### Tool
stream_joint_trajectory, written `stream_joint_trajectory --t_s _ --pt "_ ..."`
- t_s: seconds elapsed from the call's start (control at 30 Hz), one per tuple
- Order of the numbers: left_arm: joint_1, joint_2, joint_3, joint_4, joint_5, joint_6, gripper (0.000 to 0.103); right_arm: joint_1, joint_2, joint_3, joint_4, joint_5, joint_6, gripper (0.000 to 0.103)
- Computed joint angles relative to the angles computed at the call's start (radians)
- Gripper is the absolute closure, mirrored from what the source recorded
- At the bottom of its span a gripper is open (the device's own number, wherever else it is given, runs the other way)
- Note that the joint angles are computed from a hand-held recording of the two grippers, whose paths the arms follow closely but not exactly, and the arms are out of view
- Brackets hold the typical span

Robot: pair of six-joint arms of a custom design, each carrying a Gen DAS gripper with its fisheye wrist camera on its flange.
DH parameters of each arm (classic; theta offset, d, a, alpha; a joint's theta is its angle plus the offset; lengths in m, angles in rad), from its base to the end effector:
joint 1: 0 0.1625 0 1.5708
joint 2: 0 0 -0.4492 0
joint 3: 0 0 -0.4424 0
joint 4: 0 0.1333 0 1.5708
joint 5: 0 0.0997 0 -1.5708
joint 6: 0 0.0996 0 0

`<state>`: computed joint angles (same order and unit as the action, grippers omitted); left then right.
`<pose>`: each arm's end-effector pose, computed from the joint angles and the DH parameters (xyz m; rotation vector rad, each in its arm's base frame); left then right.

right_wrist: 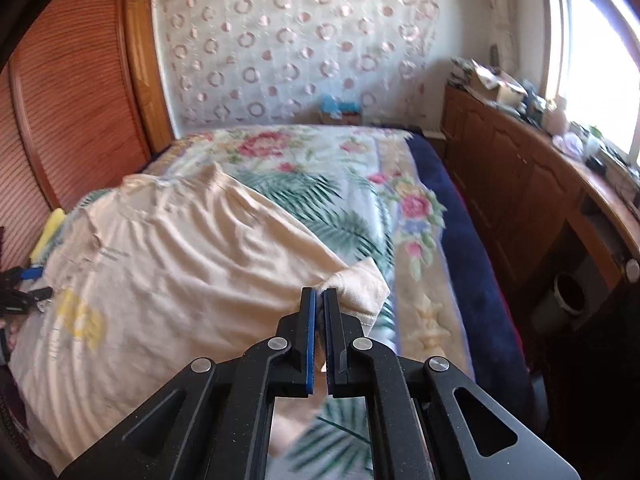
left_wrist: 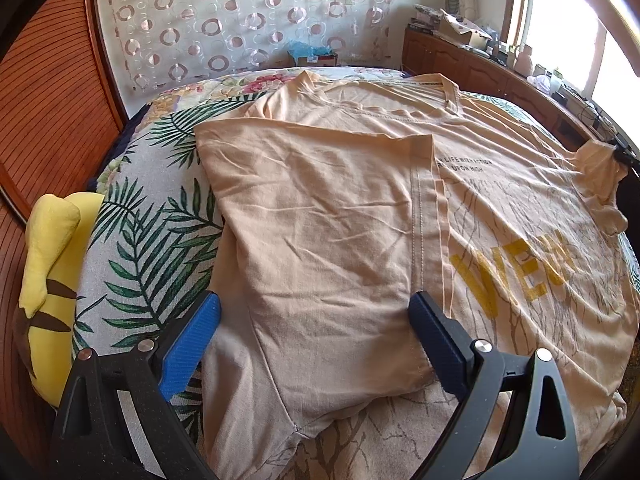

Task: Fold small clothes
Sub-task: 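Move the right tool to the shirt's other side and grasp its edge, then fold the grasped side over toward the center with the right tool, release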

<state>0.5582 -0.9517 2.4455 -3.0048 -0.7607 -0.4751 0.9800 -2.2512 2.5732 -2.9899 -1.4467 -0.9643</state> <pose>-0.2221 -0.3809 0.0127 0.6748 2.3329 -0.6516 -0.0297 -0.3058 0.4153 0.4973 -2.1758 1.0685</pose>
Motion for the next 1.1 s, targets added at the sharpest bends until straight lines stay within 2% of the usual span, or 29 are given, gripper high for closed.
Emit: stream_joint_trajectory --t_s 0.13,0.27,0.37,0.4,0.43,0.5,0.63,0.73,0.87,1.0,1.1 --pt "-0.041 -0.014 0.028 -0.038 0.059 -0.021 0.008 0.162 0.017 0.025 -0.001 -0.052 -0.009 0.099" --pt "-0.096 -0.064 0.059 -0.055 0.084 -0.044 0.008 0.329 0.093 0.045 0.008 -0.116 0.021 0.099" --pt "-0.143 -0.102 0.089 -0.084 0.081 -0.057 0.008 0.392 0.151 0.052 0.021 -0.129 0.051 0.099" --pt "-0.163 -0.117 0.103 -0.097 0.077 -0.065 0.008 0.399 0.166 0.056 0.006 -0.137 0.046 0.095" --pt "-0.174 -0.123 0.108 -0.101 0.075 -0.071 0.008 0.407 0.187 0.062 -0.038 -0.156 0.039 0.084" --pt "-0.199 -0.133 0.122 -0.111 0.071 -0.085 0.008 0.390 0.192 0.075 -0.082 -0.158 0.030 0.076" --pt "-0.224 -0.125 0.128 -0.114 0.060 -0.101 0.008 0.382 0.248 0.063 -0.143 -0.218 0.052 0.076" --pt "-0.232 -0.096 0.125 -0.138 0.050 -0.104 0.008 0.366 0.241 0.069 -0.124 -0.221 0.059 0.076" --pt "-0.234 -0.052 0.115 -0.173 0.023 -0.094 0.008 0.355 0.207 0.105 -0.099 -0.227 0.049 0.076" --pt "-0.235 -0.027 0.103 -0.161 0.008 -0.090 0.008 0.269 0.087 0.164 -0.001 -0.159 -0.006 0.076" --pt "-0.239 -0.017 0.102 -0.177 -0.003 -0.090 0.008 0.233 0.029 0.197 0.045 -0.148 -0.058 0.076"
